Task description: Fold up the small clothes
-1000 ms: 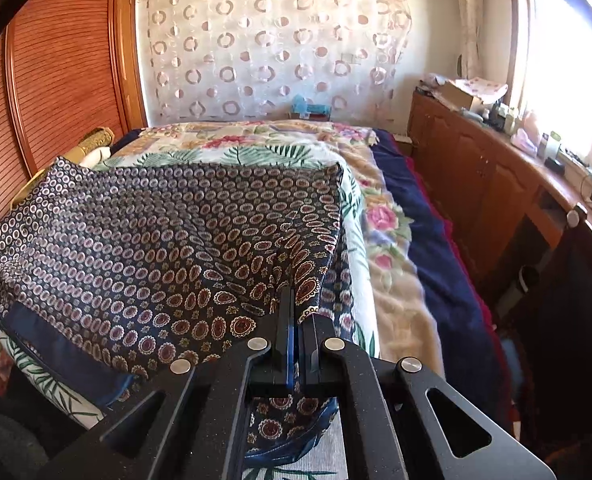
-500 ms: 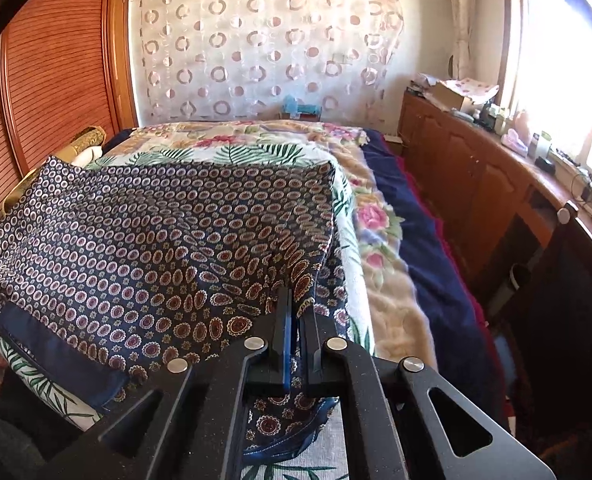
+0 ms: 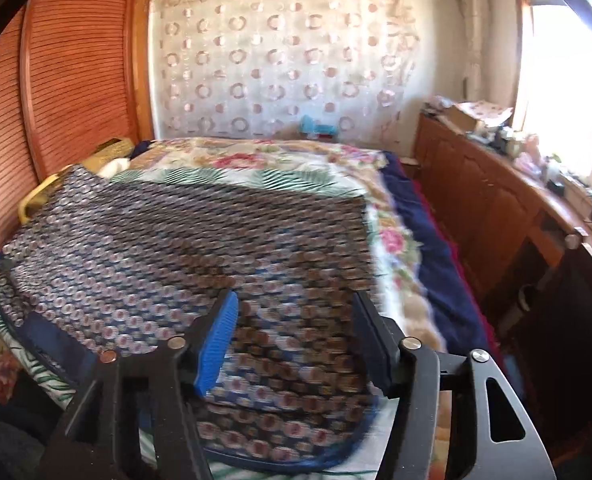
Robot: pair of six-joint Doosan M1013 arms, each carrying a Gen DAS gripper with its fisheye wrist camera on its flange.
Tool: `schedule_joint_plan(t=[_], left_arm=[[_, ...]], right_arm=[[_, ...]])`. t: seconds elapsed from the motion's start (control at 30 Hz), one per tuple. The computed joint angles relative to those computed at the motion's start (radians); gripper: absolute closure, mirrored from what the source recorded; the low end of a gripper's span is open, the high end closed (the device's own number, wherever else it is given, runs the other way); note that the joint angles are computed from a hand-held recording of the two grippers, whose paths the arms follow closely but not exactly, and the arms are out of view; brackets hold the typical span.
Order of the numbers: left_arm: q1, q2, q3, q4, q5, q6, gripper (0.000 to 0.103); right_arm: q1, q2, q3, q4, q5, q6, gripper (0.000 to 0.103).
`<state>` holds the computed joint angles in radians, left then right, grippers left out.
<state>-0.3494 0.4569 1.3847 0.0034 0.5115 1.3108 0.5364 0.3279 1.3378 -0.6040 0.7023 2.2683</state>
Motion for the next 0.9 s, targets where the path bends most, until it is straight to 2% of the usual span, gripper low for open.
schedule_joint_plan(t=[0.27, 0.53, 0.67, 0.73, 0.9], left_arm=[[-0.006, 0.001, 0.006, 0.052, -0.002, -0.058, 0.026], [-0.013, 0.001, 0.012, 0.104, -0.018, -0.103, 0.025], [-0.016, 0.001, 0.013, 0.120, -0.022, -0.125, 0.025], [-0.014, 0.001, 0.013, 0.111, -0.026, -0.127, 0.025], [0.000, -0.004, 0.024, 0.013, -0.058, -0.084, 0.025]], right_arm=[[0.009, 0.086, -0.070, 0.182, -0.013, -0.184, 0.042], [0.008, 0.163, -0.137, 0.277, 0.043, -0.285, 0.042], [0.006, 0.166, -0.121, 0.249, 0.010, -0.252, 0.029], [0.009, 0.168, -0.112, 0.234, -0.004, -0.241, 0.017], [0.013, 0.172, -0.109, 0.217, -0.006, -0.214, 0.013]])
